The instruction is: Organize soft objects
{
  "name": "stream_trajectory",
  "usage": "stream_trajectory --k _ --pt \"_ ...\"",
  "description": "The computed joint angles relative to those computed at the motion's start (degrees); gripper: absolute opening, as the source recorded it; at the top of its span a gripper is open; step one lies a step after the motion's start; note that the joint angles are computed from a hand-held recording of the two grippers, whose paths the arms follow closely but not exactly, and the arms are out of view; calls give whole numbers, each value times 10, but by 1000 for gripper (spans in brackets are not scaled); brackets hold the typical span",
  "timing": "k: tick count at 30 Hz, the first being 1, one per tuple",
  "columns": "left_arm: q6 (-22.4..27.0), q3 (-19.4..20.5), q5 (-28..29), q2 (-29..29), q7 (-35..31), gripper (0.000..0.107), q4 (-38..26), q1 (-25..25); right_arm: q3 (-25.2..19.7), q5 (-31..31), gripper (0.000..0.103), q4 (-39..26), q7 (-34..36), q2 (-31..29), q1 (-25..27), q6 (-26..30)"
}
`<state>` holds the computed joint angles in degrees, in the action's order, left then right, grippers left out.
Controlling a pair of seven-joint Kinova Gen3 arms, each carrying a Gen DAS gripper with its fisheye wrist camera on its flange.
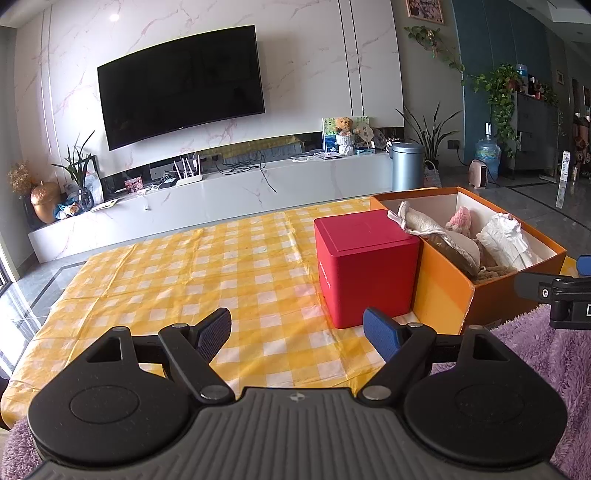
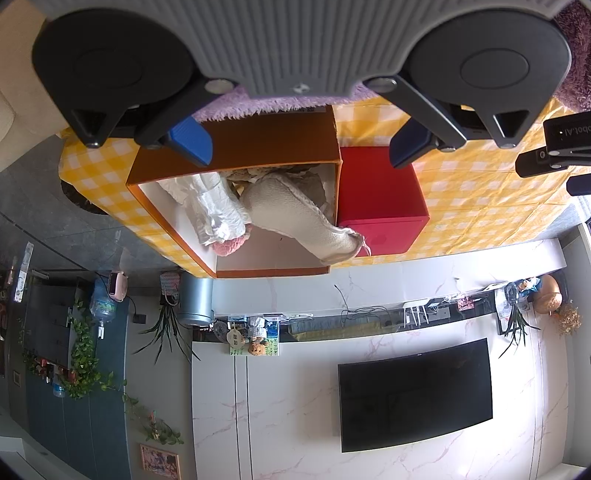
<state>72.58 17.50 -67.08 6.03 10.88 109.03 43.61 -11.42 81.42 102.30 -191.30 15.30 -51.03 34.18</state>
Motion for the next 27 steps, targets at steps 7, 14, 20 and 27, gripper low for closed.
stream_trajectory --k 7,14,20,27 --pt "0 0 0 -1 0 95 1 0 0 0 100 0 0 0 1 -1" --pt "1 1 1 -1 -2 95 -1 0 0 1 100 0 0 0 1 -1" --pt "0 1 1 -2 -3 95 0 -1 0 1 100 -2 -1 1 0 -1" --pt "1 2 1 -2 -2 95 0 -1 1 4 100 -5 -3 4 -3 0"
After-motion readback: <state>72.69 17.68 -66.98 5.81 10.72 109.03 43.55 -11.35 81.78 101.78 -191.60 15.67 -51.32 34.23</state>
